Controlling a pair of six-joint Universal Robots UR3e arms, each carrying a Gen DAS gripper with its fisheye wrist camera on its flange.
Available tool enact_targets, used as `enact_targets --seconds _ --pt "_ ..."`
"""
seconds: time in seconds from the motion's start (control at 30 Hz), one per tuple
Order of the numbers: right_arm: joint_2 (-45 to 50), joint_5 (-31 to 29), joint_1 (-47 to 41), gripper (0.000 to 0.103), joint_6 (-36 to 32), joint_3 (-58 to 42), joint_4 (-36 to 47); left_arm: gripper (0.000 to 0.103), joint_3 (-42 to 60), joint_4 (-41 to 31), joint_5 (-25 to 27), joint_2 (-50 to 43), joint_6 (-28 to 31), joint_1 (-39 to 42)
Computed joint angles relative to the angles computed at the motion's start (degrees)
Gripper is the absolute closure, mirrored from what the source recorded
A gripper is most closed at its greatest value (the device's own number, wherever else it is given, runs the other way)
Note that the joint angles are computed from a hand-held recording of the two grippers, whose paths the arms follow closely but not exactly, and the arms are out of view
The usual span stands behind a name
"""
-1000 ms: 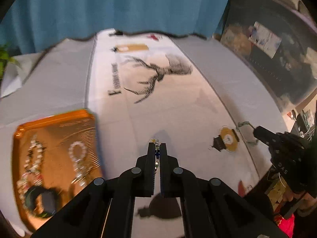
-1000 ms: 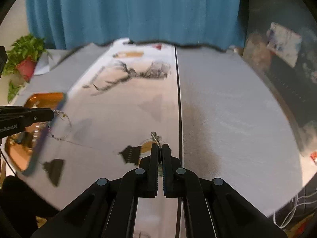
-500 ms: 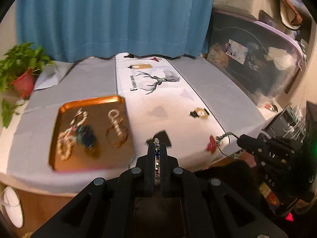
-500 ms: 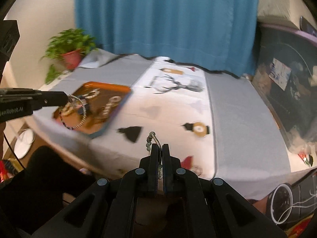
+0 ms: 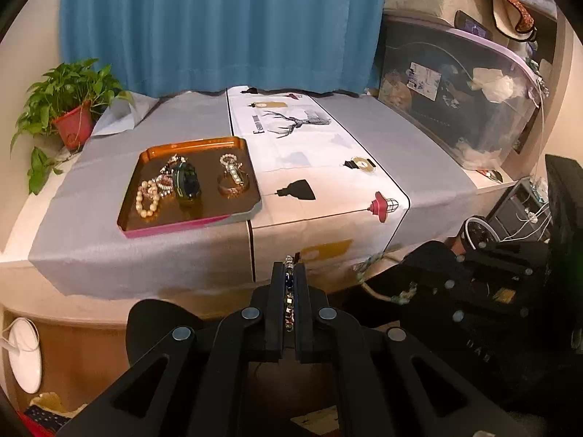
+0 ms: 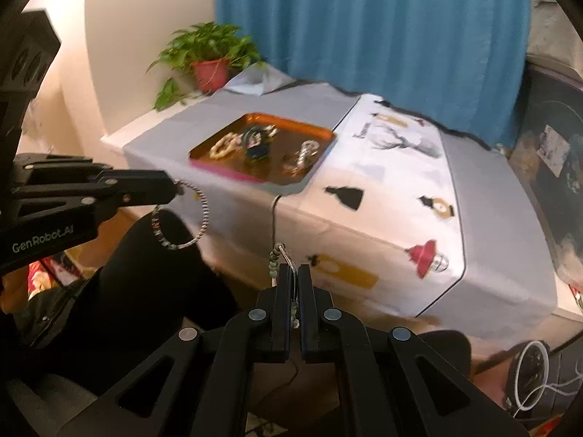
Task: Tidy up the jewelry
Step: 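Lift both held bracelets off the runner and carry them over the orange tray, then open both tools to drop the bracelets into the tray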
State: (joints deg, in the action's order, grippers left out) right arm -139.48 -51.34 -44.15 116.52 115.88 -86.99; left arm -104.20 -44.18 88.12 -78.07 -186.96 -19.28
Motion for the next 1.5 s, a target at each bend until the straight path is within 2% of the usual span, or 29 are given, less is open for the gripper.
enact_targets --seconds 0.13,0.4,0.6,0.77,0.97,1.17,1.33,1.5 --pt "-0.5 -1.5 2.1 0.099 1.3 0.8 -1.1 0.101 -1.5 0.6 -0.7 1.1 0.2 0.7" --pt "4.4 -5.9 10.1 0.099 9.3 2.6 -12.5 0.101 -3.3 0.7 -3.0 1.7 0.5 3.6" --pt "13.1 -10.7 17.4 0.099 16.8 2.0 -24.9 0.102 -2.8 0.3 -7.0 1.8 2.9 9.8" --pt "25.5 -15.1 24.2 0.099 23.7 -3.2 -35.8 0.101 0.5 -0.6 -10.5 -0.3 5.8 16.6" --pt "43.0 -18.9 32.0 0.099 31.6 -15.3 -44.9 0.101 8.3 0.5 -13.2 -7.6 7.4 23.2" --pt "61.2 -21.1 38.1 0.099 37.3 -32.7 -48.0 0.101 21.4 1.7 -12.4 -20.4 8.2 25.2" --pt "76.2 -21.8 41.9 0.099 40.6 -50.8 -45.8 0.101 34.9 0.1 -11.8 -32.8 8.9 25.5" --pt "90.7 -22.1 44.8 0.099 42.1 -70.9 -40.1 0.101 49.1 -3.8 -11.0 -44.8 9.6 25.5"
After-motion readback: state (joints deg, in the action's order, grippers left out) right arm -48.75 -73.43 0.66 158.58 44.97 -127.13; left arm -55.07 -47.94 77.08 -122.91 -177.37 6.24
